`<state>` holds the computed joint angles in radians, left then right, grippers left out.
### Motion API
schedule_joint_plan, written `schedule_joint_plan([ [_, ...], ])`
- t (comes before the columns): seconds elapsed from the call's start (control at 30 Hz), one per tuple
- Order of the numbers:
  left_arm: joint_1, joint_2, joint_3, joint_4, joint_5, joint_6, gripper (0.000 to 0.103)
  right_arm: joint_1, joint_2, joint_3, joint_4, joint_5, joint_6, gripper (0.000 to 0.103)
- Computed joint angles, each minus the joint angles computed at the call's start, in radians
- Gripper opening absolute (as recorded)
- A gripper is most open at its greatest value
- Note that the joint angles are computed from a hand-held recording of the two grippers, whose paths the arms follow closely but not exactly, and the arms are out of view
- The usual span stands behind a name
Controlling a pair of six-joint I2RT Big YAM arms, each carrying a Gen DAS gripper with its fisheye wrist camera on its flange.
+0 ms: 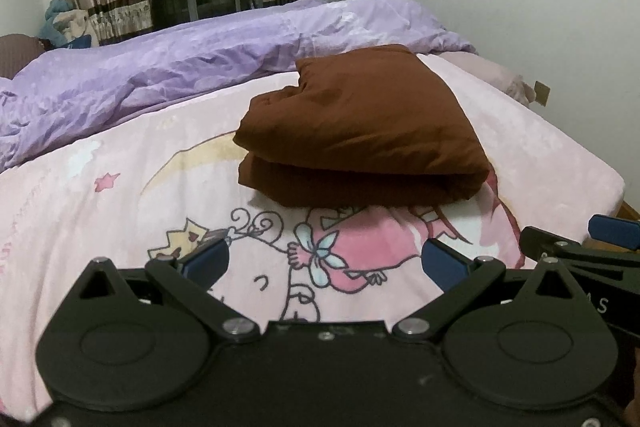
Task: Fold large clothes
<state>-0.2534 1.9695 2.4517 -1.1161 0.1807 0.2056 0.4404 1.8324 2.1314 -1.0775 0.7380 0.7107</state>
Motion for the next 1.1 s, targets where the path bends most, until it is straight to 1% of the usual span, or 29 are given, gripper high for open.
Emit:
schedule_joint_plan([
  [0.27, 0.000, -0.003, -0.002, -0.009, -0.006, 0.001, 0.103, 0.000, 0.000, -0.001, -0.006, -0.004, 0.003, 0.083],
  [0.87, 0.003, -0.027, -0.036, 0.026, 0.001, -0.010, 0.103, 0.008, -0.013, -0.020, 0.027, 0.017, -0.002, 0.083],
  [1.1, 0.001, -0.021, -0.026, 0.020, -0.005, -0.011, 0.103, 0.007, -0.013, -0.016, 0.023, 0.017, -0.002, 0.083],
])
